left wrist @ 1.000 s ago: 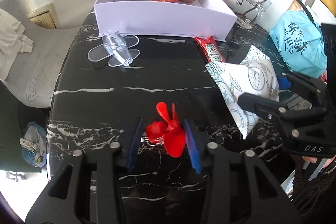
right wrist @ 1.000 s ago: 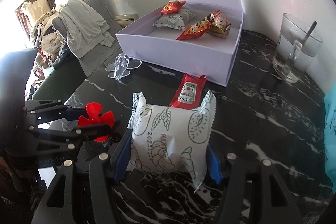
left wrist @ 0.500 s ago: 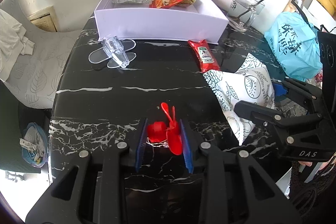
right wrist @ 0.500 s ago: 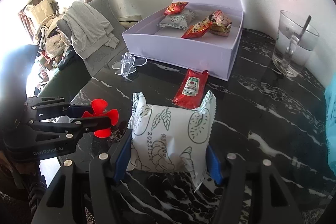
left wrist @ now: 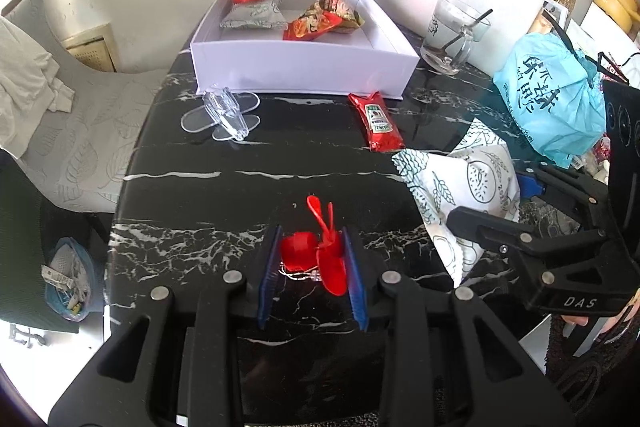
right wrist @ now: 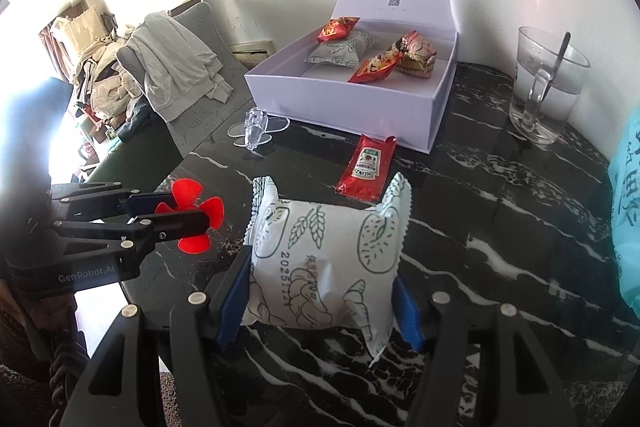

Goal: Organize objects
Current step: 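Lift the pinwheel with left tool while right tool lifts the pastry bag, then carry the pinwheel and pastry bag over the lavender box with both tools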

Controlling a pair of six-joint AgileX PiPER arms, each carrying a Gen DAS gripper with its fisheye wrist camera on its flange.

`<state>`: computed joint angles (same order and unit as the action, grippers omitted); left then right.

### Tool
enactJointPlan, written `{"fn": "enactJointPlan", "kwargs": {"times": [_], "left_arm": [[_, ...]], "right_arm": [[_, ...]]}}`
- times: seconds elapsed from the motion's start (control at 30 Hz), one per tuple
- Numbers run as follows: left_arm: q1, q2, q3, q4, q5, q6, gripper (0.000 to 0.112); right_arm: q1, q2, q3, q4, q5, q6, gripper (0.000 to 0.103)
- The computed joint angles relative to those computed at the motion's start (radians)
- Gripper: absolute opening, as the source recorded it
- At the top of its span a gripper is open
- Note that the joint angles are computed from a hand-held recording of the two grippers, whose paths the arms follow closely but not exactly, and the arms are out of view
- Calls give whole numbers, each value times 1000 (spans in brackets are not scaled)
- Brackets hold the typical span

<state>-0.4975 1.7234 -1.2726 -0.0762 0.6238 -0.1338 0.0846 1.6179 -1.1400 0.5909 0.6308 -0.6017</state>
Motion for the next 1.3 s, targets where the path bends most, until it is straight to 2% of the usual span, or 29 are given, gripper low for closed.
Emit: {"fn": "enactJointPlan", "kwargs": {"times": [0.43,0.67,1.03,1.3], "left_arm": [[-51,-86,6,133,17,-117,29],[-61,-77,-66,170,57,-125,29],[-5,41,-251,96,115,0,29],[48,169,-444,49,174,68,29]], "right_arm": [[2,-104,26,-4,12,-27,64],[-3,-126,-11,-3,35,-42,64],[-3,-8,-178,-45,78,7,64],[1,136,-387,-84,127,48,64]]}}
